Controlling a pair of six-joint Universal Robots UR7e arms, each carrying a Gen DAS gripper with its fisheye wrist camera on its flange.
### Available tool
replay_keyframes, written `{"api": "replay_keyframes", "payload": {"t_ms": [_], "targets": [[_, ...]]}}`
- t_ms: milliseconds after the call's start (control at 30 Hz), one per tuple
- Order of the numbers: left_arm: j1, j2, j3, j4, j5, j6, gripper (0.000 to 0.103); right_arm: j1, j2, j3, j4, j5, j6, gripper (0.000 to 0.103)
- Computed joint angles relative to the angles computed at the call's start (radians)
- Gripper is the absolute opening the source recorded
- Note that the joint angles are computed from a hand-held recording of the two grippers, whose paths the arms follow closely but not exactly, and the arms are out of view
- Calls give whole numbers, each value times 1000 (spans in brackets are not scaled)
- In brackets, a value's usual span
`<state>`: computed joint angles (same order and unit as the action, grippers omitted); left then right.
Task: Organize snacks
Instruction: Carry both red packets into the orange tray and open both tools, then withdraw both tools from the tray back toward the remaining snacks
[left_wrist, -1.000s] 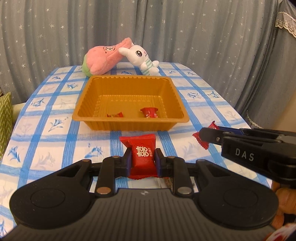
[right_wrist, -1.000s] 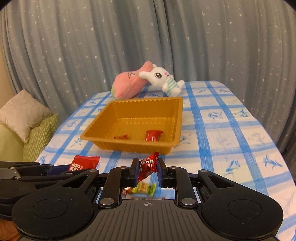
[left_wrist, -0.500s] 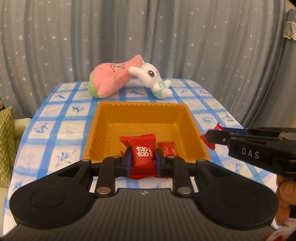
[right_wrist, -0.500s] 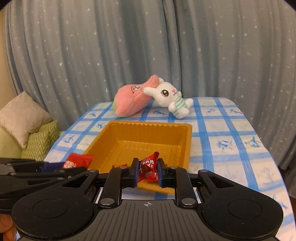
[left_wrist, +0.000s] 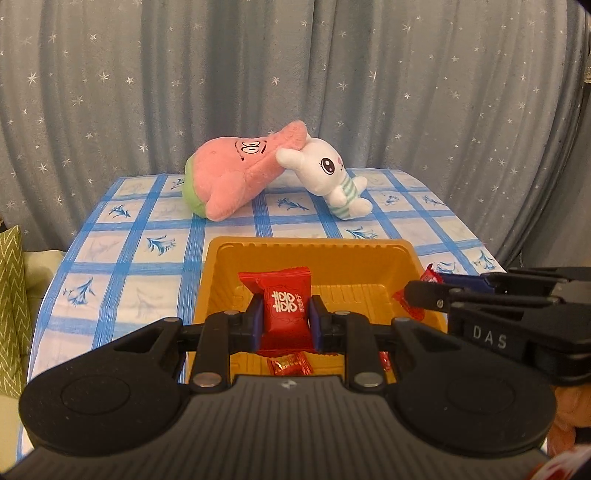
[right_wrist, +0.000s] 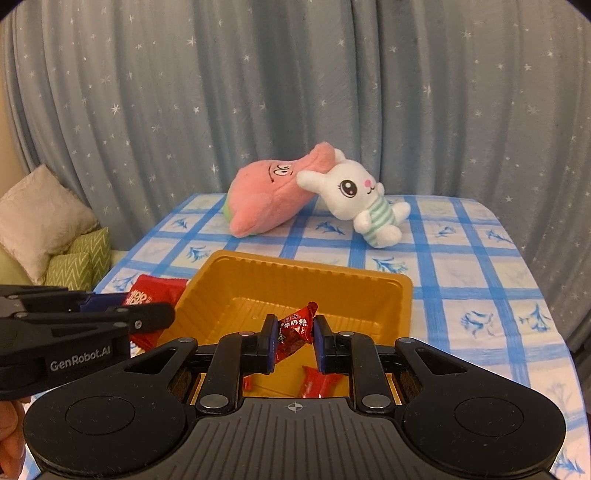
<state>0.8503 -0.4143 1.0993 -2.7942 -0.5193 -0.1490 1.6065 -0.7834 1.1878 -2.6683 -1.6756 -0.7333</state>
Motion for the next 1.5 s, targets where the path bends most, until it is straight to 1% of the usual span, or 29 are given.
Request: {"api": "replay_keyframes", "payload": {"t_ms": [300, 500, 567, 1000, 1100, 1133, 1167, 1233, 1267, 1333, 1400, 1500], "targets": [[31, 26, -72, 51, -29, 12, 23, 0, 59, -80, 36, -7, 26, 20], [49, 39, -111, 93, -63, 4, 23, -1, 84, -115, 49, -14, 26, 20], [52, 42, -115, 92, -61, 3, 27, -1, 87, -119, 49, -15, 26, 20], [46, 1, -39, 61, -51, -29, 27, -5, 93, -124, 61, -9, 32, 20], [43, -14, -12, 55, -42, -44, 29, -4, 97, -129, 60, 2, 36, 21], [41, -21, 1, 54, -42, -50, 30, -7, 98, -134, 68, 19, 38, 21], [39, -28, 17, 48, -40, -55, 32, -9, 99, -142, 86, 34, 39, 23], [33, -44, 48, 40, -34, -63, 32, -12, 99, -151, 103, 42, 42, 47], [30, -51, 64, 36, -30, -70, 33, -14, 97, -149, 98, 46, 46, 64], [24, -66, 95, 30, -25, -88, 33, -21, 86, -139, 88, 59, 64, 65], [16, -83, 131, 21, -19, -109, 33, -27, 71, -125, 77, 50, 80, 65], [-2, -108, 188, 6, -8, -142, 33, -40, 29, -71, 49, 40, 104, 65]]}}
